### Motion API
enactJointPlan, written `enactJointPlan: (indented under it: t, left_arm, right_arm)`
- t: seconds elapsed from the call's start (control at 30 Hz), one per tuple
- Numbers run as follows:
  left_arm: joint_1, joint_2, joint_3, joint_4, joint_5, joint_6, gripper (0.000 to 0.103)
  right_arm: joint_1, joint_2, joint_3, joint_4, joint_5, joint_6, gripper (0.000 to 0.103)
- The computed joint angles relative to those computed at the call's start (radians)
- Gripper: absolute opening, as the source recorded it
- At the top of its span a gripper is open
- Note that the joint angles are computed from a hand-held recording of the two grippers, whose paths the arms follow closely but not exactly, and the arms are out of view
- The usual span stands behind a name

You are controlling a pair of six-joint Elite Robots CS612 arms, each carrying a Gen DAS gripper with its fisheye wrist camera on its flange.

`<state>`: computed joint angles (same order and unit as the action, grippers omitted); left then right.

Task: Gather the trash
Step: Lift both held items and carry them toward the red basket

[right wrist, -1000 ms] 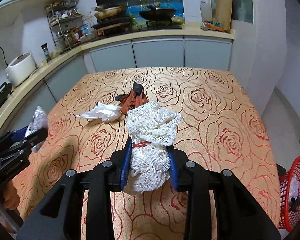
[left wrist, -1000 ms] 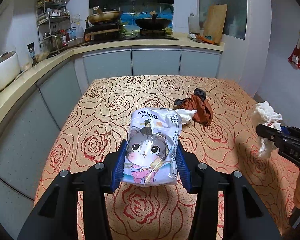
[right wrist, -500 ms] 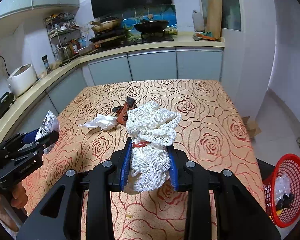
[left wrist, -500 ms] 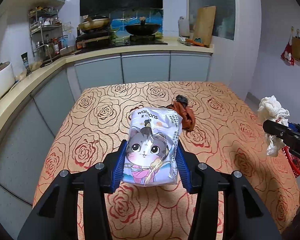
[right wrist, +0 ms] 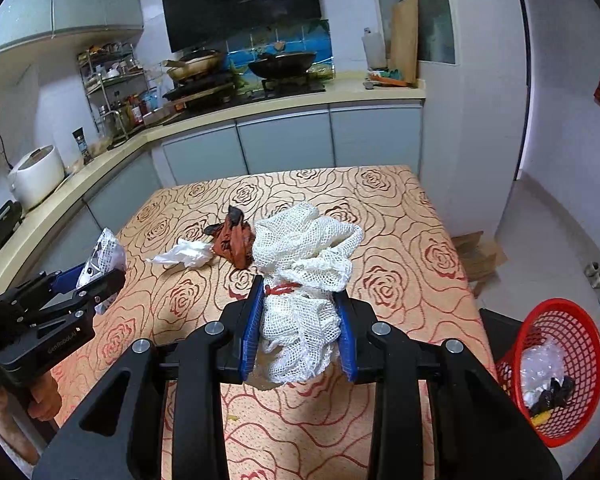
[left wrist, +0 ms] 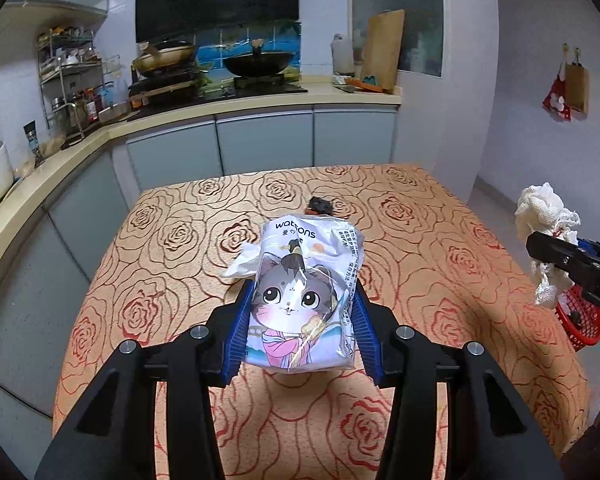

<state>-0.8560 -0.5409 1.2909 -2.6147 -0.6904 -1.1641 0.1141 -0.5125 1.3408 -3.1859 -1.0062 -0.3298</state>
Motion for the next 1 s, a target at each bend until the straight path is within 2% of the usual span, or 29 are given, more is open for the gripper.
enactJointPlan:
  t: [0.57, 1.0]
  left_arm:
    - [-0.001, 0.052, -0.101, -0.045, -0.028, 0.132, 0.045]
    - [0.000, 0.128, -0.248, -0.072, -0.077, 0.280, 0.045]
  right_arm:
    - [-0.033, -0.002, 0.006, -0.041, -0.031, 0.053, 0.032]
    - [-0.074, 0.005, 0.004, -0.077, -0.075, 0.120, 0.032]
